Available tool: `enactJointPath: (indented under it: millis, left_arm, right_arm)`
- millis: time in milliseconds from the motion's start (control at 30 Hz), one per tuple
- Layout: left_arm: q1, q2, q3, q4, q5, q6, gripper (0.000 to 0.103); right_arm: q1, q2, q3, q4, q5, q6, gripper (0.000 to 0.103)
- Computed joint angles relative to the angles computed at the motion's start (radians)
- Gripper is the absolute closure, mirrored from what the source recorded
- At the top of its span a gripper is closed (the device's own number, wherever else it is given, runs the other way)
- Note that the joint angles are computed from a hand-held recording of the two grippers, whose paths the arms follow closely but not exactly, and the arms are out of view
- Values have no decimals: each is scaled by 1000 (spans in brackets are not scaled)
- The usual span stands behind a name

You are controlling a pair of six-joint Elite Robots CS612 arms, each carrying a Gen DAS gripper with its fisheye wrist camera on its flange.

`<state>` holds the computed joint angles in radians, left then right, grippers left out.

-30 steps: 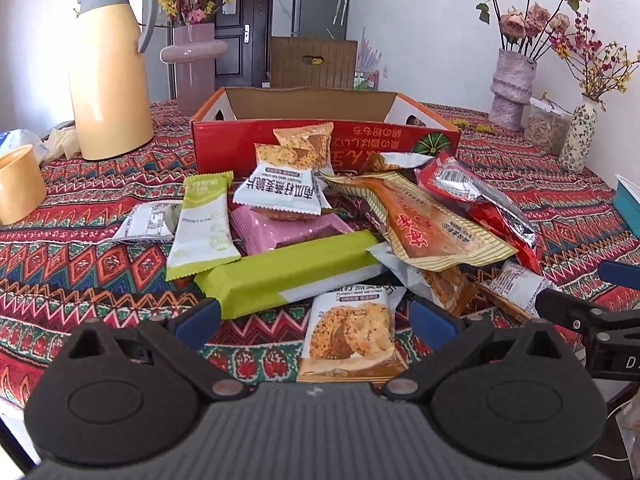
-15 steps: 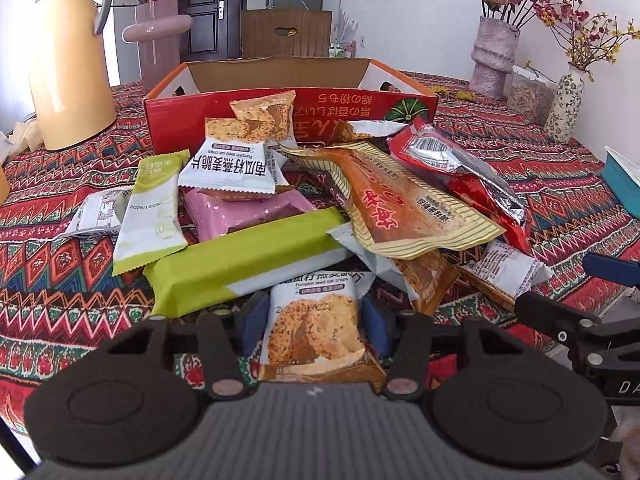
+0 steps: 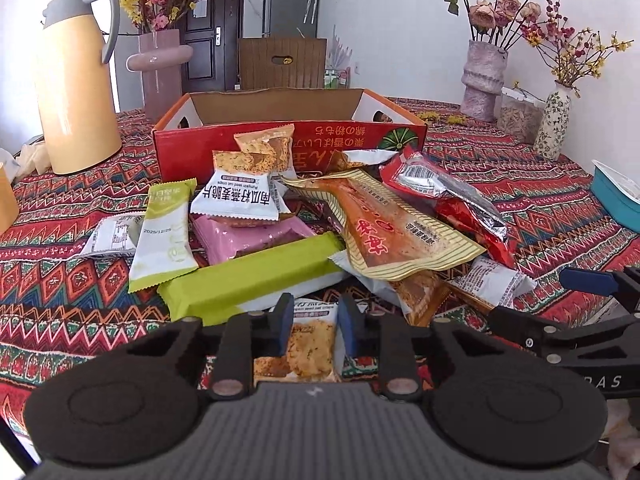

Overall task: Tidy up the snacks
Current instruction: 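Lower the left tool onto the pumpkin-seed cookie packet and close it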

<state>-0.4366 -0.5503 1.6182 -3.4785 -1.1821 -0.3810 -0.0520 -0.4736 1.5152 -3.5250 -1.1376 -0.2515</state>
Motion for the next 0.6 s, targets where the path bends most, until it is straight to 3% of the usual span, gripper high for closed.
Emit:
enactJointPath:
  millis: [100,400,500,533,600]
  left_arm:
    - [2,2,-2,15,-5,-9,75]
    - [9,3,-12,86,-7,-39,36]
    - [9,12,-19,69,-4,-28,38]
    - [9,13,-18,60,-8,-21,49]
    - [9,12,-12,44,-25,-11,55]
  right_arm:
    - [1,0,1,3,0,-3,0]
    - [3,1,-1,6,-2,-1,0]
    - [3,2,-1,6,-2,-1,0]
    - [4,2,-1,7,-2,-1,0]
    - [3,3,-2,6,-2,0,0]
